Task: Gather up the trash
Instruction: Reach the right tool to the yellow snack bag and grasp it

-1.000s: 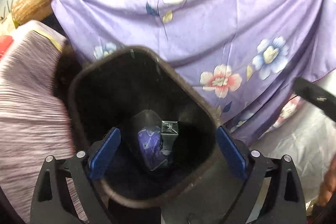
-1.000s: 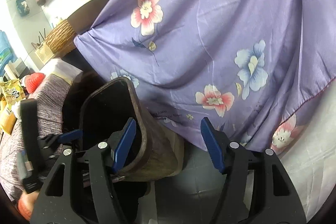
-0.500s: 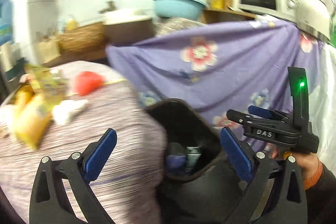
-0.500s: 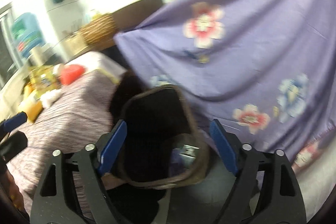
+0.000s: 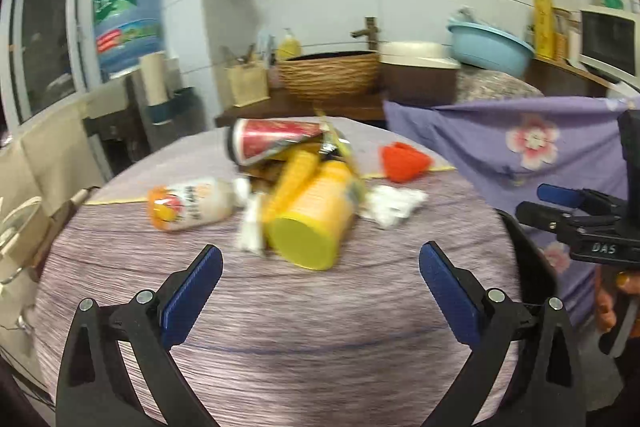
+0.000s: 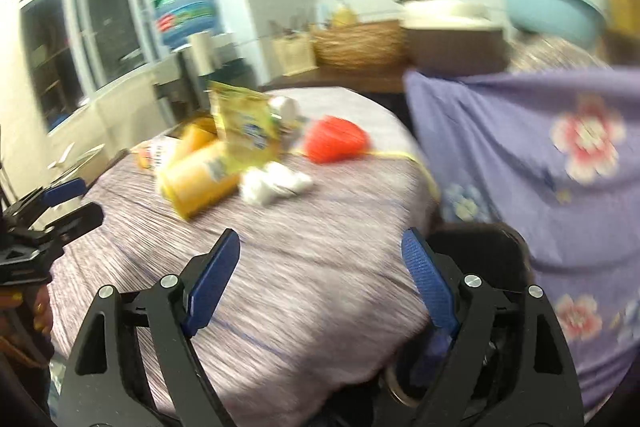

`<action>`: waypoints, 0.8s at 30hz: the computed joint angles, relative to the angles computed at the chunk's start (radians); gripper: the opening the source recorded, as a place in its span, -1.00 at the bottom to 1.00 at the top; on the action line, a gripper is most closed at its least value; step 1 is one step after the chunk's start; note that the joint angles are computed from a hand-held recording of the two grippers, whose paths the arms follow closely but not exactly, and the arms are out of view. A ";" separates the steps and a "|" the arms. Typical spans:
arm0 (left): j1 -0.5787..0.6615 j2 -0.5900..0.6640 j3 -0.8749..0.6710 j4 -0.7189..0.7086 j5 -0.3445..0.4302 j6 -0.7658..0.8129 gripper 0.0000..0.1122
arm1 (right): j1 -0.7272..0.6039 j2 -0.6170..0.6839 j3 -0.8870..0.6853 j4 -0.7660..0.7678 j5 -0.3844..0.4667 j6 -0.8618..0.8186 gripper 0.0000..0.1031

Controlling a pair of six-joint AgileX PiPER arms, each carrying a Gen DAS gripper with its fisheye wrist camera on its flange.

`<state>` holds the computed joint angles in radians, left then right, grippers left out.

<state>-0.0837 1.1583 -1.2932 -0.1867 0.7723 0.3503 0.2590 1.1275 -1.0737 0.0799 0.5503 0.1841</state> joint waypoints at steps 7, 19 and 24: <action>0.195 0.103 -0.098 -0.122 0.008 0.196 0.74 | 0.141 0.324 -0.380 -0.117 0.080 0.063 0.39; 0.219 0.289 -0.270 -0.143 0.017 0.291 0.74 | 0.237 0.766 -0.961 -0.362 0.362 0.198 -0.24; 0.191 0.374 -0.362 -0.112 0.036 0.289 0.73 | 0.254 0.821 -1.043 -0.421 0.413 0.231 -0.42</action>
